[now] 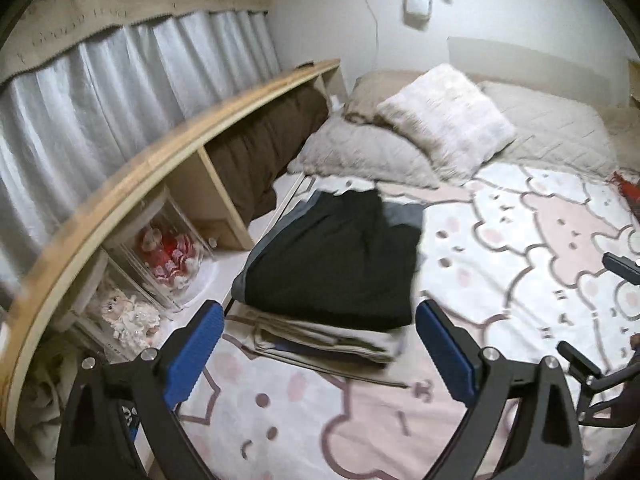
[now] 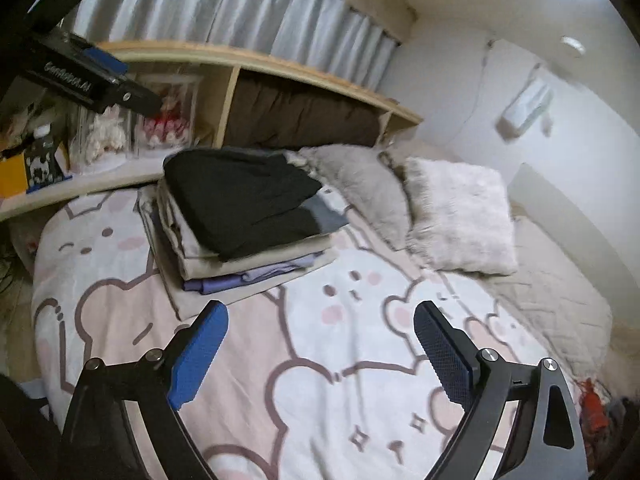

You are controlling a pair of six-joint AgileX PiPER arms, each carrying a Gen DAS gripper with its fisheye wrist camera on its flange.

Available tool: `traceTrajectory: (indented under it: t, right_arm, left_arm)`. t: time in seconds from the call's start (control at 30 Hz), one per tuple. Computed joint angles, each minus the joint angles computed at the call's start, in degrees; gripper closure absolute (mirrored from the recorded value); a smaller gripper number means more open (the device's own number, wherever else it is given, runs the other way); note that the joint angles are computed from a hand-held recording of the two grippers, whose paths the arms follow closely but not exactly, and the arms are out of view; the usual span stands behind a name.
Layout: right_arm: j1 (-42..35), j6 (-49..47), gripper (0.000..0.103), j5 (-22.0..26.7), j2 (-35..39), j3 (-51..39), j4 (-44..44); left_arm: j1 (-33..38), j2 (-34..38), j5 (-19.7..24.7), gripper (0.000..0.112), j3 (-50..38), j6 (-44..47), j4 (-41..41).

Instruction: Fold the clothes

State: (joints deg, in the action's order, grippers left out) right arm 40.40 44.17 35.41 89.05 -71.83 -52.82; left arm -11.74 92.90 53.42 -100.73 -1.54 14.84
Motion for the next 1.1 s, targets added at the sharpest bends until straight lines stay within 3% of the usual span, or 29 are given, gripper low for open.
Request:
traceTrajectory:
  t: [0.27,0.37,0.6,0.97,1.1]
  right_arm:
    - [-0.51,-3.8,0.009,3.98,-15.08,5.82,4.11]
    - [-1.56,-8.33,0.009,6.04,-19.44,5.52,8.94]
    - [-4.15,-17.43,0.009,13.04,-27.4,3.35,18.59]
    - [0.76,-14.05,0.009,27.13,-40.0,7.1,10.5]
    - [-0.62,-13.24,0.009,28.93,-44.93,10.29,11.48]
  left_arm:
    - [-13.0,-6.49,10.53,0.01,-5.16,-12.64,4.91]
    - [-18.39,-7.99,12.57,0.009,-6.15,-17.47,7.86]
    - [-29.95,-8.97,13.81,0.01,-5.11,-27.23,16.34]
    - [-45.94,-10.16,12.3,0.01,4.9,-42.45,29.01]
    - [-49.65,-10.93,12.93,0.01,9.81,-48.68,34.33]
